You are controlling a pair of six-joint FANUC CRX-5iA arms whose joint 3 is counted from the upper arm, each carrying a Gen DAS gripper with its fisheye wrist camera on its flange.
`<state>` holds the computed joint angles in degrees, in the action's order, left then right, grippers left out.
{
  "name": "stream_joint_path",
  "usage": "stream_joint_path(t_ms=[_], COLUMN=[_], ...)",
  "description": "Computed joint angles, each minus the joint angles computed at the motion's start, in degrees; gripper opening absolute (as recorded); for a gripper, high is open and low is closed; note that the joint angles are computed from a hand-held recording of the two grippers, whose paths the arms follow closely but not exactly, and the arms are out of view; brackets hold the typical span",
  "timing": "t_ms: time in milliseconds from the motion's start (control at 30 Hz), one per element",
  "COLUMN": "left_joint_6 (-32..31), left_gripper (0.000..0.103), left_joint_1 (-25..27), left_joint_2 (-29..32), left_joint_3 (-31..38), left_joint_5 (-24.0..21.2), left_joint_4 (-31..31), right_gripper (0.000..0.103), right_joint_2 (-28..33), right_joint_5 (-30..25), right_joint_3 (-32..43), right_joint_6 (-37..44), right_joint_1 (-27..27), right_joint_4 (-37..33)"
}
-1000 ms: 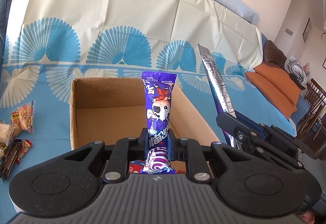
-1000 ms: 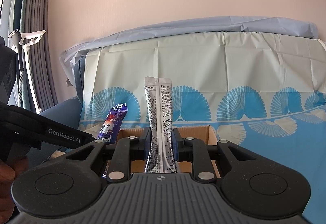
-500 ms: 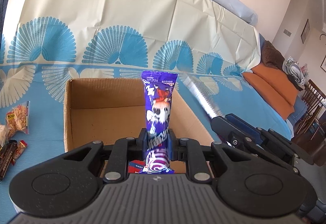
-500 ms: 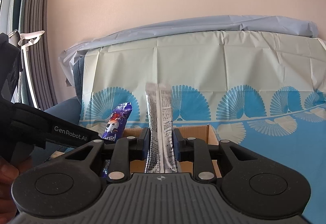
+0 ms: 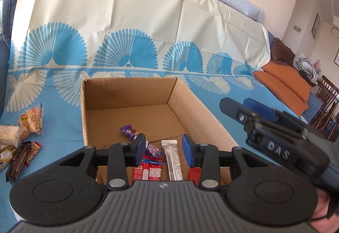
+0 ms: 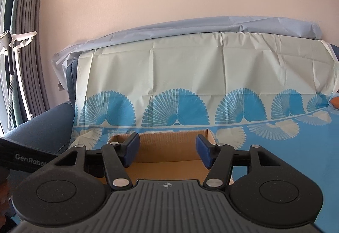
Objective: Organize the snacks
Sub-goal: 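Open both grippers to drop the purple wrapper and silver pack in the box, then move both grippers back from the box to the snack pile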
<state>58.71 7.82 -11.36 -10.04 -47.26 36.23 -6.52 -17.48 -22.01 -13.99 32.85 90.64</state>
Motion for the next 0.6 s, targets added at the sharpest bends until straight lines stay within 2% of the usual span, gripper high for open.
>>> stream_joint_path(t_ms=[200, 367, 467, 500, 533, 600], left_joint_6=[-5.3, -11.1, -18.2, -21.5, -23.2, -26.0], left_gripper=[0.042, 0.041, 0.041, 0.04, 0.039, 0.026], left_joint_1=[3.6, 8.9, 11.8, 13.6, 15.0, 18.4], left_joint_2=[-5.8, -11.3, -15.9, -16.7, -17.1, -17.3], left_joint_3=[-5.8, -11.1, -16.6, -18.1, -19.0, -20.4], left_joint_5=[-0.5, -2.5, 1.4, 1.4, 1.3, 1.2], left_joint_4=[4.0, 7.9, 10.6, 11.6, 11.8, 12.1], right_gripper=[0.061, 0.061, 0.06, 0.06, 0.06, 0.06], right_joint_2=[-0.3, -1.2, -2.1, -2.3, -2.5, -3.0], right_joint_5=[-2.4, -4.0, -5.0, -5.3, -5.5, -5.6], right_joint_3=[-0.2, -1.0, -1.8, -2.0, -2.2, -2.6], right_joint_6=[0.2, -3.0, -4.6, -4.3, -3.6, -1.8], right_joint_1=[1.4, 2.9, 4.5, 5.2, 5.9, 7.5], right_joint_4=[1.4, 2.7, 3.2, 3.0, 2.9, 2.3])
